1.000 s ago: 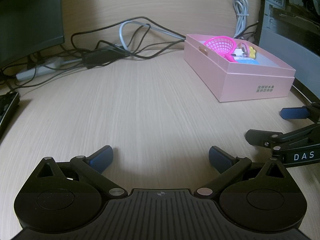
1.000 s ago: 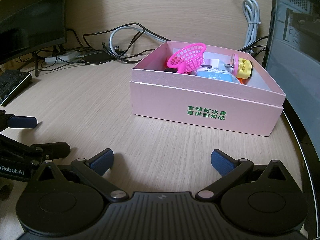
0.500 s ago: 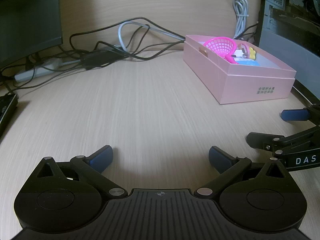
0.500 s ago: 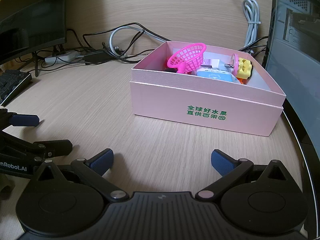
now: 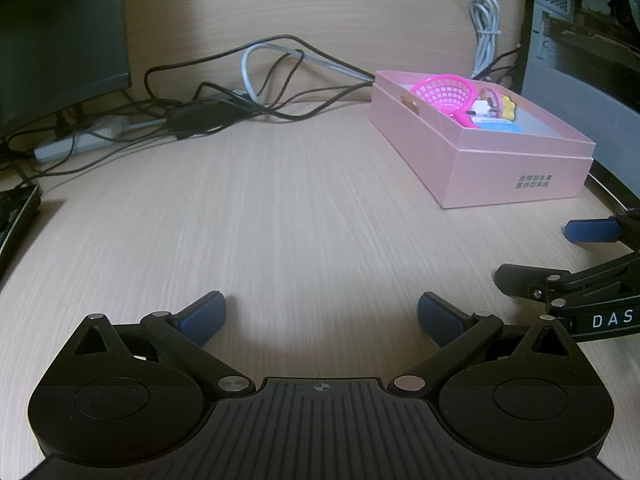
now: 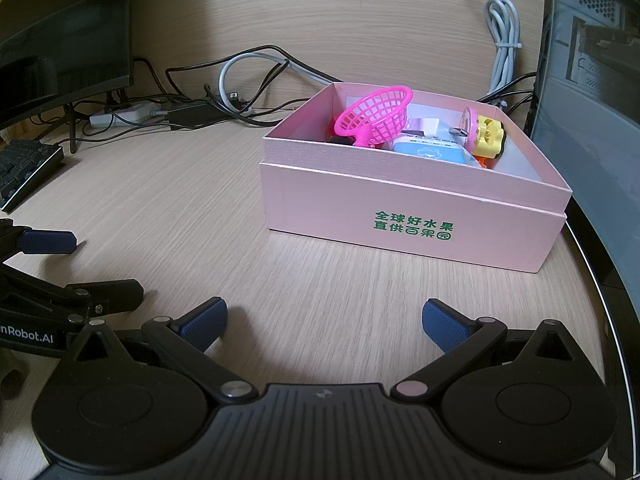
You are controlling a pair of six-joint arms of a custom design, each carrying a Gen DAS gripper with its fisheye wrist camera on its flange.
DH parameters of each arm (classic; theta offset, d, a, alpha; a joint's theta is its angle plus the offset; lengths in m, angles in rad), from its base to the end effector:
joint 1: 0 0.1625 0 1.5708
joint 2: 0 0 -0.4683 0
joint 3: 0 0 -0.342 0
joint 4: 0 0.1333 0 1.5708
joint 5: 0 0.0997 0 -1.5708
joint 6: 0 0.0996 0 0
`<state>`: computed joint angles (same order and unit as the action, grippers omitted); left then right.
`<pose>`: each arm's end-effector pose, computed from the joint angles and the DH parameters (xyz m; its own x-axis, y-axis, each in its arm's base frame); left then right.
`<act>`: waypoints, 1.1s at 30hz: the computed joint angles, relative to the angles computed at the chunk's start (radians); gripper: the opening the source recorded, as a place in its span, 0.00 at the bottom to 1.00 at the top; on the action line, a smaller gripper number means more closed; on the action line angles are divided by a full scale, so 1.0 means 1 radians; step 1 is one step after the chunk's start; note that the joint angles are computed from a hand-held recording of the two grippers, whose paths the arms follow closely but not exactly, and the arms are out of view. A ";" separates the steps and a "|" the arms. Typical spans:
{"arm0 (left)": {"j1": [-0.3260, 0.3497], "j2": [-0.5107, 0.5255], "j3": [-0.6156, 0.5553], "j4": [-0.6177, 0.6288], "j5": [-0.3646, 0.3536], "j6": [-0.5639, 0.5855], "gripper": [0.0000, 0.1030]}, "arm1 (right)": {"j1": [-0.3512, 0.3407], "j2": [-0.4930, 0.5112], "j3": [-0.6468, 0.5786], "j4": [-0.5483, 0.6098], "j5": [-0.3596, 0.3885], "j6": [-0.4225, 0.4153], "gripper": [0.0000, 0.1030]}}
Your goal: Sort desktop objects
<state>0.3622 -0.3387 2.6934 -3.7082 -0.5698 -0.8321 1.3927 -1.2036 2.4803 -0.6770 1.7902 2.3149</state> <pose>-0.1905 -0.3044 0.0019 -0.6895 0.1272 -0.7130 0.5990 0.6535 -0.4627 0.0583 -0.3064 0.1351 -0.7026 -0.1718 0.6905 -0.6156 0.6335 -0.4687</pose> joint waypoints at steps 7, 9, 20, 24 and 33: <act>-0.001 0.001 -0.001 0.004 0.000 -0.005 1.00 | -0.001 0.000 0.000 0.000 -0.001 0.000 1.00; -0.001 0.001 -0.001 0.001 0.000 -0.003 1.00 | -0.001 0.000 0.001 -0.001 -0.001 -0.001 1.00; -0.005 -0.019 -0.001 0.043 -0.006 -0.026 1.00 | -0.001 0.001 0.001 -0.001 -0.001 -0.001 1.00; -0.028 -0.027 0.007 0.086 -0.016 -0.078 1.00 | -0.001 0.001 0.001 -0.001 -0.001 -0.001 1.00; -0.038 -0.011 0.015 0.069 -0.012 -0.090 1.00 | -0.001 0.001 0.001 -0.002 -0.001 -0.001 1.00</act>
<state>0.3238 -0.3492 2.7089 -3.6388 -0.5819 -0.9223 1.3913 -1.2029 2.4812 -0.6787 1.7889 2.3142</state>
